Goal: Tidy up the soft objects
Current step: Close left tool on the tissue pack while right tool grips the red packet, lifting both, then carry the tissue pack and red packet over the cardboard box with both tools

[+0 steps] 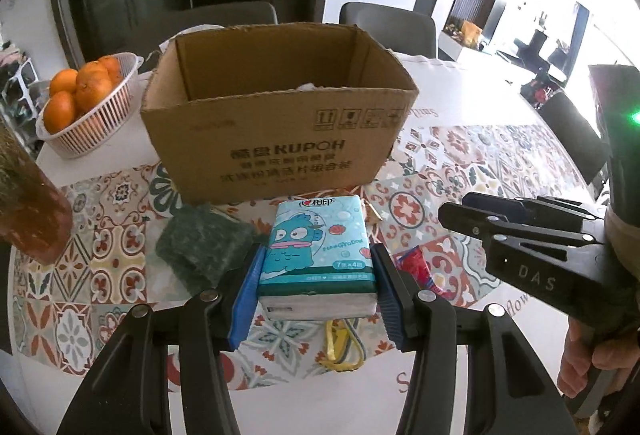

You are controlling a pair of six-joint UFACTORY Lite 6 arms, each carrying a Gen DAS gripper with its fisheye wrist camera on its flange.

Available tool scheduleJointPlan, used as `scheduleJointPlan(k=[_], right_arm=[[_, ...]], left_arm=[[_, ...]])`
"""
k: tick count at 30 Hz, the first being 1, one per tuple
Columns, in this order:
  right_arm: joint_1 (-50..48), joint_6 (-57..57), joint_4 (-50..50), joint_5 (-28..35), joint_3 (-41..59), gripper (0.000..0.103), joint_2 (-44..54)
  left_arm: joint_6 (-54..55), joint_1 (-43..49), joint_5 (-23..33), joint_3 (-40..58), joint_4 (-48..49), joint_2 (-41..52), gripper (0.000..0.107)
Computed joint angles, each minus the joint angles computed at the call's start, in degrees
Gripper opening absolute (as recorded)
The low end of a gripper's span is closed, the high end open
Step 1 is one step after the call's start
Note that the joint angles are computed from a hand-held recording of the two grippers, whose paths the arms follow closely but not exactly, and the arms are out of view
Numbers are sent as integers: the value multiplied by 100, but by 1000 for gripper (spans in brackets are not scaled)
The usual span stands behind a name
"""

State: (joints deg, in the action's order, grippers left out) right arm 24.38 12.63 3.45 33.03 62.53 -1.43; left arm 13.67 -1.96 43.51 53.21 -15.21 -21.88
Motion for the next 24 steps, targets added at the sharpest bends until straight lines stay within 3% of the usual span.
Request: scheduleJointPlan(k=[3, 5, 11, 24], right_arm=[[-51, -245, 296, 57, 85, 29, 155], [-101, -492, 548, 181, 107, 41, 264], [-219, -932, 806, 546, 136, 55, 727], [-146, -1174, 866, 559, -148, 60, 1376]], left_arm=[[10, 28, 16, -53, -86, -16, 52], [-103, -3, 2, -89, -23, -37, 52], [-450, -229, -83, -318, 239, -116, 52], [-699, -372, -243, -841, 444, -103, 52]])
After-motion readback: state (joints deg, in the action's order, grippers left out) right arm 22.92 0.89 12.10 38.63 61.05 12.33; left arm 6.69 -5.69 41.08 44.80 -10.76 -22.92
